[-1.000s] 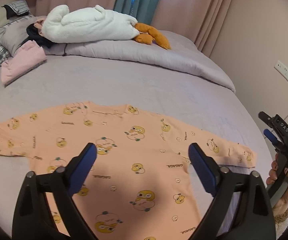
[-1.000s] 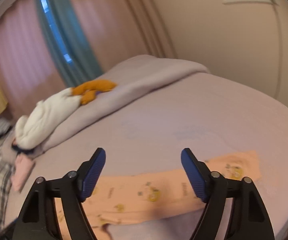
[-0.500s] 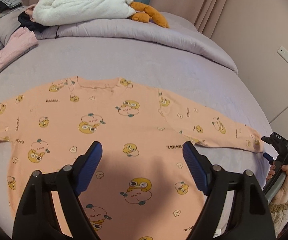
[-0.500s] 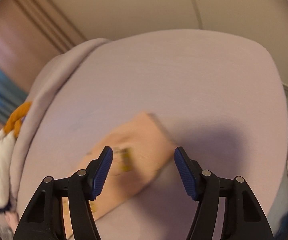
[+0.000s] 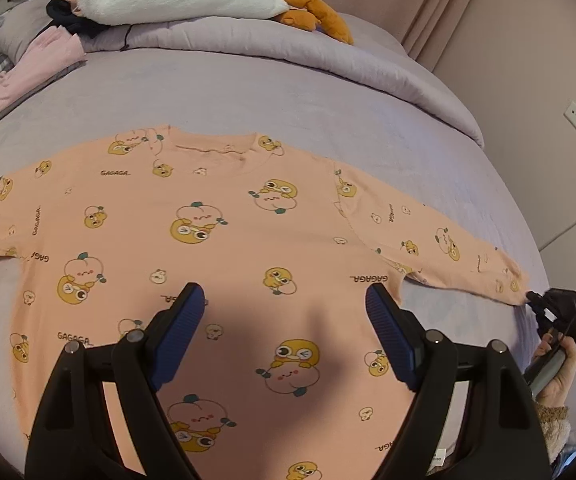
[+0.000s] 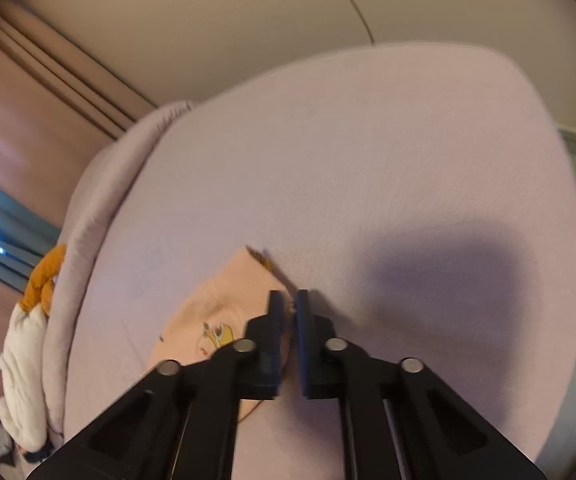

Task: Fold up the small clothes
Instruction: 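Lower the right tool onto a onesie sleeve cuff and close it, then lift the held sleeve with the right tool toward the left tool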

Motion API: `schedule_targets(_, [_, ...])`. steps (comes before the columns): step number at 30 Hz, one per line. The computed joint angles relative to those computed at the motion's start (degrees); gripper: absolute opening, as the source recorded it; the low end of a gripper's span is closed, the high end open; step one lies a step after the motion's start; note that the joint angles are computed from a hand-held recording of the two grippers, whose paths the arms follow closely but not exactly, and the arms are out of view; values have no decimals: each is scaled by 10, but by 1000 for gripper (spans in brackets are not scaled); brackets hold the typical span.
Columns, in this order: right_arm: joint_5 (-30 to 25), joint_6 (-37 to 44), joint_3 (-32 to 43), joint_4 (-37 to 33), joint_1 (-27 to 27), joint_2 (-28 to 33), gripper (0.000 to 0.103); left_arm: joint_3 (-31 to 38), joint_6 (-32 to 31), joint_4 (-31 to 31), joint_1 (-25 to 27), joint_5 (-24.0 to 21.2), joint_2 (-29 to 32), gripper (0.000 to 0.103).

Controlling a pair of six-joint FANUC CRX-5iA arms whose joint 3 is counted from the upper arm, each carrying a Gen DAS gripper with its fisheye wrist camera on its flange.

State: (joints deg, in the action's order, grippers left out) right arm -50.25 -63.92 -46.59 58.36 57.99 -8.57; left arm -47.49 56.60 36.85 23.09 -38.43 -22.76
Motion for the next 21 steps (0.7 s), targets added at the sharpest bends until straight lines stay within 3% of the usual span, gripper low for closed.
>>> schedule_targets(4, [-35, -13, 3, 90, 10, -1, 6, -3, -3, 13, 24, -9, -1, 83])
schedule_targets(8, [-36, 77, 42, 150, 18, 21, 6, -5, 1, 13, 48, -13, -9, 83])
schedule_targets(13, [110, 145, 82, 265, -19, 54, 6, -10, 2, 16, 71, -20, -27, 83])
schedule_targets(17, [242, 206, 124, 298, -40, 93, 6, -16, 2, 21, 88, -22, -37, 83])
schedule_targets(19, [299, 236, 136, 292, -43, 108, 6, -19, 5, 22, 96, -25, -40, 83])
schedule_targets(21, [317, 302, 146, 222, -23, 117, 6, -19, 8, 21, 104, -30, -42, 83])
